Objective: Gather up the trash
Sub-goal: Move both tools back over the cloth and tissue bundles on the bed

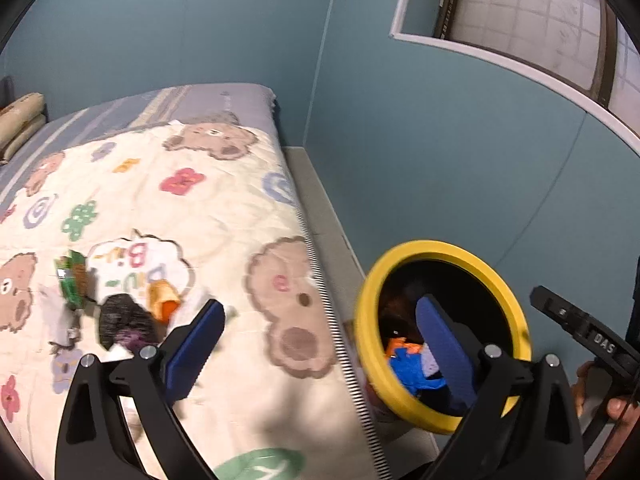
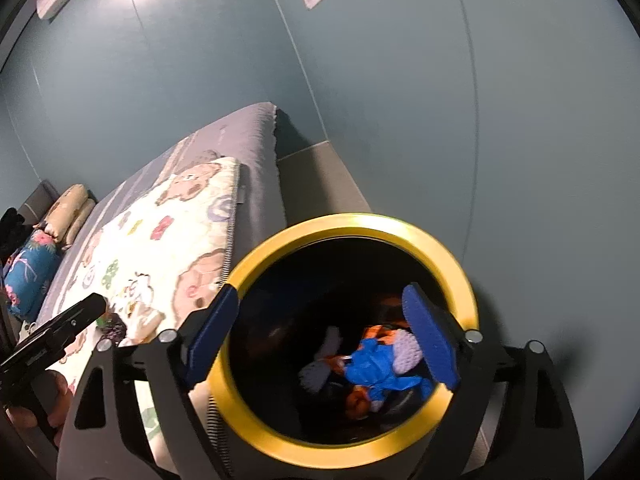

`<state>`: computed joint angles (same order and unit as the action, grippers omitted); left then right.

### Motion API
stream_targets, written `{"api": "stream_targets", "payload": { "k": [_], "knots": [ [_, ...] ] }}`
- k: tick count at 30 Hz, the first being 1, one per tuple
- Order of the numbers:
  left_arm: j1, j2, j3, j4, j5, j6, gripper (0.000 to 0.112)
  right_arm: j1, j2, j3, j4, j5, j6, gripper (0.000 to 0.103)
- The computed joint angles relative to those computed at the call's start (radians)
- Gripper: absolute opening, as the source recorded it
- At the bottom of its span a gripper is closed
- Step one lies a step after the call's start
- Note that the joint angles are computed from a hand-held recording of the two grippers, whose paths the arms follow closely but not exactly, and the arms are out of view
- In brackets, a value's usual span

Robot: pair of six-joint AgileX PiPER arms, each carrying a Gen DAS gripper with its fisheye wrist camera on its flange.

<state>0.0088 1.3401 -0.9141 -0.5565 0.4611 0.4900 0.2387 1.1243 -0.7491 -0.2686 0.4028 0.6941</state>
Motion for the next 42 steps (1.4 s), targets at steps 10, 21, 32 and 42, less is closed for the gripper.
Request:
{"api": "stream_targets", "payload": {
  "k": [10,21,32,42],
  "knots": [
    [0.270,-0.052,0.014,-0.158,0.092,0.258,0.095,0.271,0.032,-0.095,-0.259,0.086,0.307,0.088],
    [0.531,0.016,-0.040,-0.250,0.156,0.417,0.095,0.502,0.149,-0.213,-0.425,0.140,0.486,0.090],
    [0.665,0.133,-0.086,-0.275,0.134,0.500,0.095,0.624,0.332,-0.356,-0.439,0.156,0.495,0.091],
    [0.721,0.247,-0.134,-0.278,0.095,0.533,0.095,0.680,0.487,-0.481,-0.389,0.160,0.431,0.091]
  ]
}}
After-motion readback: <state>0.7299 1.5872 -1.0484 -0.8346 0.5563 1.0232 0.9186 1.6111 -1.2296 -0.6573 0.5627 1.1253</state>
